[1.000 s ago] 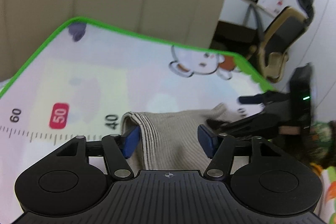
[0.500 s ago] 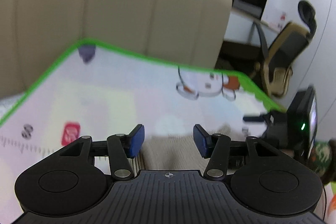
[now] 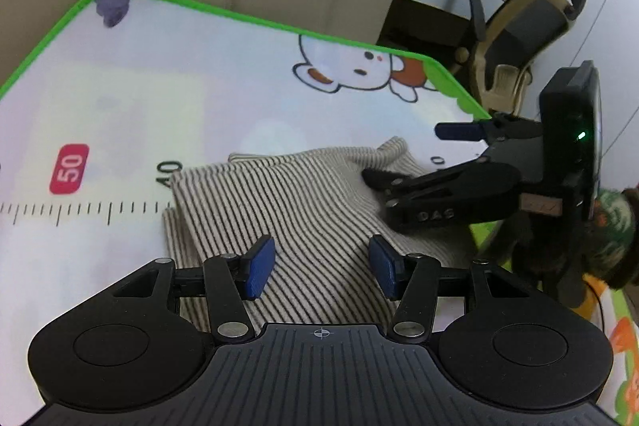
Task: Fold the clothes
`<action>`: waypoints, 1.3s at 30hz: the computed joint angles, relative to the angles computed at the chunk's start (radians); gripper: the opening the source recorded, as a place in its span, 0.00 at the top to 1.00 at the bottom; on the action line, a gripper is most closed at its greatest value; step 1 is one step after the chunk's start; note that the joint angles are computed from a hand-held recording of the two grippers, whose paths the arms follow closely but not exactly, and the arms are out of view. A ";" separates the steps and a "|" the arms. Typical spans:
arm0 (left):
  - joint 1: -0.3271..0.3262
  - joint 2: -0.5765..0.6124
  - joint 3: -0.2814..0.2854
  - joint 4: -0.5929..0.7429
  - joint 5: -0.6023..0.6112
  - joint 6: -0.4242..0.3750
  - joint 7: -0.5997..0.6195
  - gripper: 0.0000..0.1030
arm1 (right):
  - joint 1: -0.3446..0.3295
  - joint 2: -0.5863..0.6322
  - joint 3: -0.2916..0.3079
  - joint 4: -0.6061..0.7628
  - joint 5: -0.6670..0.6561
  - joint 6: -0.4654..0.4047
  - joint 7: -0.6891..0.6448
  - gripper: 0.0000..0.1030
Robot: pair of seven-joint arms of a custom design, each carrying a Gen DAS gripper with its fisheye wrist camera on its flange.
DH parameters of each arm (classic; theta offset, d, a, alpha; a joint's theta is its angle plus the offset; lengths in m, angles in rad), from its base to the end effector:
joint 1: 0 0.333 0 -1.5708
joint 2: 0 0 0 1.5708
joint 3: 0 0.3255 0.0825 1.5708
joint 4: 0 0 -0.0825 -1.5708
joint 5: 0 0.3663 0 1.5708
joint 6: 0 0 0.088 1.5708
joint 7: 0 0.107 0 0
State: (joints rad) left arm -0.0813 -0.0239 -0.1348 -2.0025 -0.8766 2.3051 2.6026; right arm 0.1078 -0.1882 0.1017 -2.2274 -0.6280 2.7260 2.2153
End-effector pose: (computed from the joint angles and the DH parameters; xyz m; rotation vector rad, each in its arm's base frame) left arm 0.5477 -0.1369 0.5243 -1.1578 2.6463 -1.2046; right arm 0.5007 0.1320 0.5422 -1.8579 1.7476 -0.8811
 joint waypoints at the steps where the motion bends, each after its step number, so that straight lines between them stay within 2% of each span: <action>1: 0.001 0.001 0.001 0.001 -0.001 -0.002 0.004 0.44 | 0.011 0.002 -0.015 0.000 0.053 0.003 -0.027 0.00; 5: 0.004 0.006 0.002 0.005 -0.004 -0.010 0.008 0.43 | 0.040 0.007 -0.056 0.008 0.268 -0.019 -0.120 0.00; 9: 0.009 0.014 0.002 0.011 -0.003 -0.017 0.002 0.40 | 0.026 0.007 -0.034 0.020 0.232 -0.030 -0.156 0.00; 14: 0.014 0.014 0.001 0.011 0.004 -0.016 -0.007 0.39 | 0.029 0.008 -0.036 0.037 0.259 -0.046 -0.185 0.00; 15: 0.014 0.013 0.001 0.010 0.006 -0.014 -0.008 0.39 | 0.029 0.002 -0.037 0.037 0.264 -0.038 -0.187 0.03; 16: 0.015 0.013 0.001 0.011 0.008 -0.015 -0.012 0.38 | 0.031 -0.011 -0.041 0.026 0.274 -0.008 -0.198 0.14; 17: 0.016 0.014 0.002 0.012 0.011 -0.017 -0.016 0.37 | 0.036 -0.028 -0.048 0.007 0.289 0.043 -0.223 0.21; 18: 0.017 0.014 0.002 0.012 0.013 -0.018 -0.019 0.37 | 0.031 -0.040 -0.044 -0.005 0.283 0.081 -0.232 0.23; 20: 0.018 0.015 0.002 0.014 0.015 -0.022 -0.021 0.37 | -0.001 -0.048 -0.013 -0.009 0.229 0.120 -0.213 0.32; 22: 0.019 0.015 0.003 0.015 0.015 -0.025 -0.020 0.37 | -0.022 -0.021 0.013 0.017 0.194 0.077 -0.181 0.33; 25: 0.020 0.017 0.003 0.013 0.018 -0.020 -0.024 0.37 | -0.016 0.031 0.019 0.056 0.151 0.001 -0.144 0.33; 28: 0.019 0.015 0.000 0.010 0.023 -0.007 -0.031 0.37 | -0.005 0.060 0.015 0.077 0.050 -0.017 -0.098 0.26; 29: 0.018 0.014 0.000 0.009 0.024 -0.002 -0.033 0.37 | 0.007 0.067 0.008 0.091 0.052 -0.032 -0.109 0.24; 32: 0.018 0.019 0.000 0.016 0.031 -0.002 -0.049 0.37 | 0.037 0.063 -0.026 0.102 0.157 -0.056 -0.146 0.23; 34: 0.019 0.021 0.000 0.017 0.034 0.001 -0.046 0.37 | 0.050 0.033 -0.048 0.098 0.273 -0.072 -0.169 0.23; 37: 0.016 0.011 -0.003 0.009 0.026 0.041 -0.023 0.40 | 0.085 -0.057 -0.089 0.079 0.523 -0.142 -0.233 0.22; 39: 0.016 0.005 0.001 0.013 -0.029 0.065 0.029 0.38 | 0.131 -0.130 -0.144 0.052 0.758 -0.206 -0.306 0.17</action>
